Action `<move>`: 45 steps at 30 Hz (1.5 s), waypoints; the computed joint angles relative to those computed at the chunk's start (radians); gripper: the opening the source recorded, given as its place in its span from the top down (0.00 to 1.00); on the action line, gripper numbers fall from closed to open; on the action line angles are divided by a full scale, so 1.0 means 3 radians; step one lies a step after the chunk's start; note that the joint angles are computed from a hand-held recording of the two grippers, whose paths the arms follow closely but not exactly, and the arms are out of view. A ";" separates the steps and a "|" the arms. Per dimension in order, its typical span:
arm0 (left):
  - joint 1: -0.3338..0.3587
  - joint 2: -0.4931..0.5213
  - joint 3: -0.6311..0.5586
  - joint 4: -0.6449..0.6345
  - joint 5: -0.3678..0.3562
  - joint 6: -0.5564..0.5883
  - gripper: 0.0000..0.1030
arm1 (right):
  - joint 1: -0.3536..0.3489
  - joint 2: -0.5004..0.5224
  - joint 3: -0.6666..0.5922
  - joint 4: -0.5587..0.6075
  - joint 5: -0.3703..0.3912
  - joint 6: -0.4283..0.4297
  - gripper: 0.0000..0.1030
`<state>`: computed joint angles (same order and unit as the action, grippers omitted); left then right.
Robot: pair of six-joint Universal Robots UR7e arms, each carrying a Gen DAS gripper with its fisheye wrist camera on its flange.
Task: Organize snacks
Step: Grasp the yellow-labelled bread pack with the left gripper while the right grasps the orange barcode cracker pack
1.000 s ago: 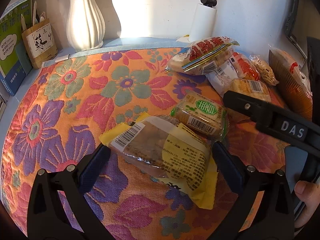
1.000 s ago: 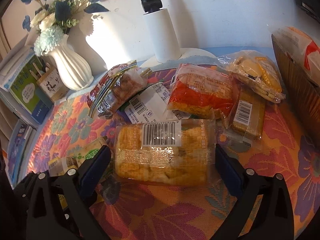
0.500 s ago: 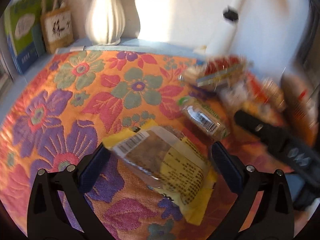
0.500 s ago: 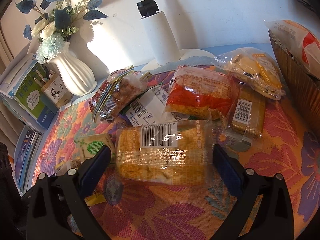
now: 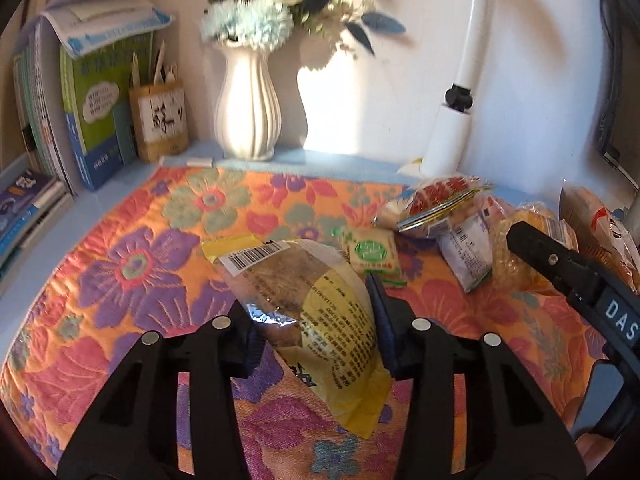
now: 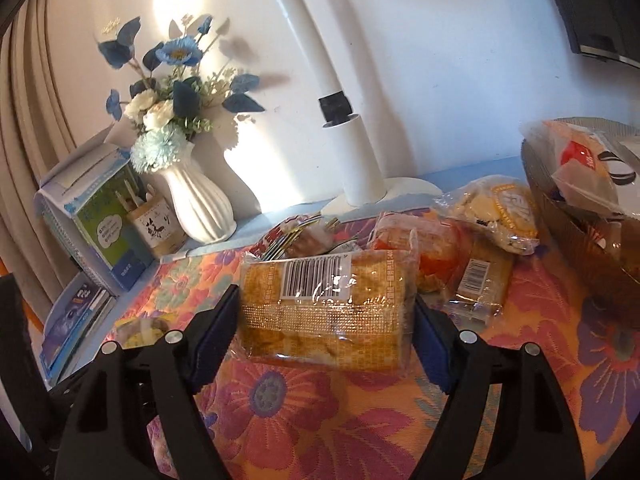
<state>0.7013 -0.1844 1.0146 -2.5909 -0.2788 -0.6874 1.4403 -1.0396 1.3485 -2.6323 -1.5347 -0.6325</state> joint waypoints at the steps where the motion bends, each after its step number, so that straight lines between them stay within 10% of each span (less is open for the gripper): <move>1: -0.0017 0.0026 -0.0008 -0.0100 0.0043 0.0106 0.57 | -0.0011 -0.0006 0.0006 -0.0012 0.0032 0.0025 0.24; 23: -0.0036 0.0130 0.0033 -0.1381 -0.0050 0.1029 0.56 | -0.0117 -0.0037 -0.0039 0.0055 0.0366 0.0246 0.24; 41: -0.0127 0.0573 -0.0652 -0.2594 -0.0008 0.2560 0.63 | -0.0138 -0.0229 -0.0084 -0.0048 0.0727 0.0385 0.24; 45: -0.0155 0.0387 -0.0519 -0.2491 -0.0304 0.2145 0.63 | -0.0135 -0.0215 -0.0509 0.0174 0.0794 0.0301 0.24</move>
